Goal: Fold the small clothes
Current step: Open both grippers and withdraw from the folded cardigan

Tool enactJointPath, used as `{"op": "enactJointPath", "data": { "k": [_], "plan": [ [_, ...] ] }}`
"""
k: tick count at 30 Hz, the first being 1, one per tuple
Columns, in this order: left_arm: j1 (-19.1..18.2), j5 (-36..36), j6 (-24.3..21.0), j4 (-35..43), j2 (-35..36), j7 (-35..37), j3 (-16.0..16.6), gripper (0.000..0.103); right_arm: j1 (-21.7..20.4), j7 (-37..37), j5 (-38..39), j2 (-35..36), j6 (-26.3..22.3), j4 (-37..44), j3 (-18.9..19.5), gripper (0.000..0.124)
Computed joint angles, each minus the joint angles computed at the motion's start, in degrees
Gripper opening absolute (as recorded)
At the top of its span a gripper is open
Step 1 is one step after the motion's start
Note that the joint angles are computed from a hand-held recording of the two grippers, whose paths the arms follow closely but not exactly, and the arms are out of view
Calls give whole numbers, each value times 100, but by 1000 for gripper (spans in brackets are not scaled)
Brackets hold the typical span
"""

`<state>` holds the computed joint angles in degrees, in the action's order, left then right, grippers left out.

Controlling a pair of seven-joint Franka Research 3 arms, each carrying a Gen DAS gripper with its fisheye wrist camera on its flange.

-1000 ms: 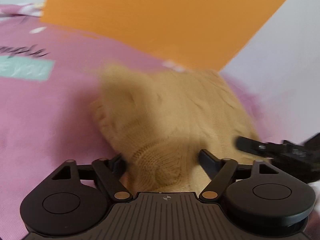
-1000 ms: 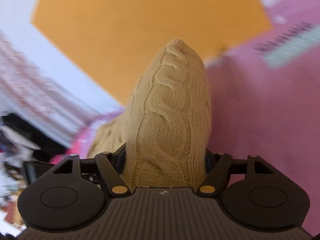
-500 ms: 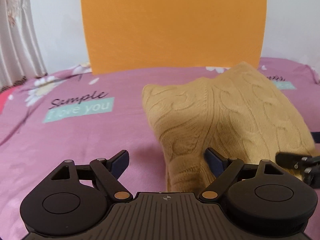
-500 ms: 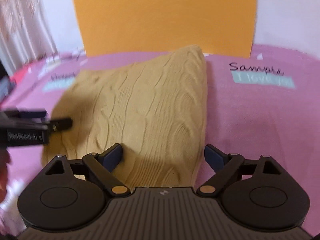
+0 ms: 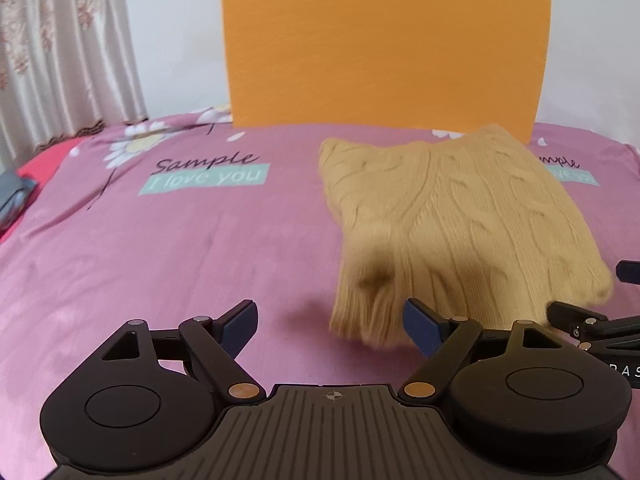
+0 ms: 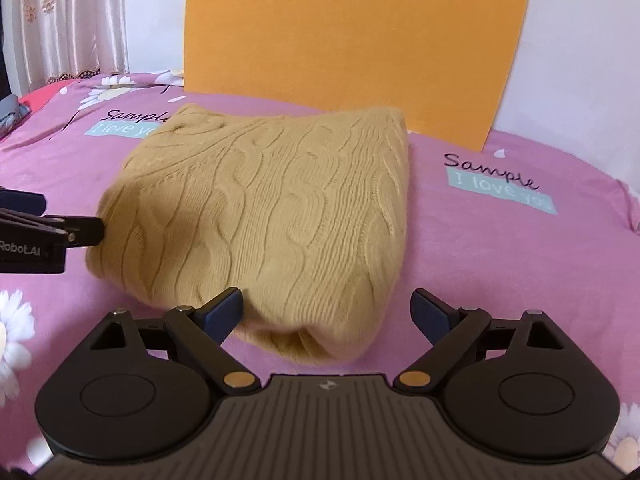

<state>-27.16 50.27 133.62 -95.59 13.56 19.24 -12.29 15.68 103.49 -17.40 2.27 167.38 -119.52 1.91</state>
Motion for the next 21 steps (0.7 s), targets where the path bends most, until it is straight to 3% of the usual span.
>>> {"op": "enactJointPath", "data": {
  "k": [5, 21],
  "plan": [
    [-70, -4, -59, -310, -207, -238, -96, 103, -71, 736, -1012, -257, 104, -367, -5, 93],
    [-273, -50, -665, -237, 17, -420, -177, 103, -611, 1951, -2245, -524, 441, -799, 315, 93]
  ]
}}
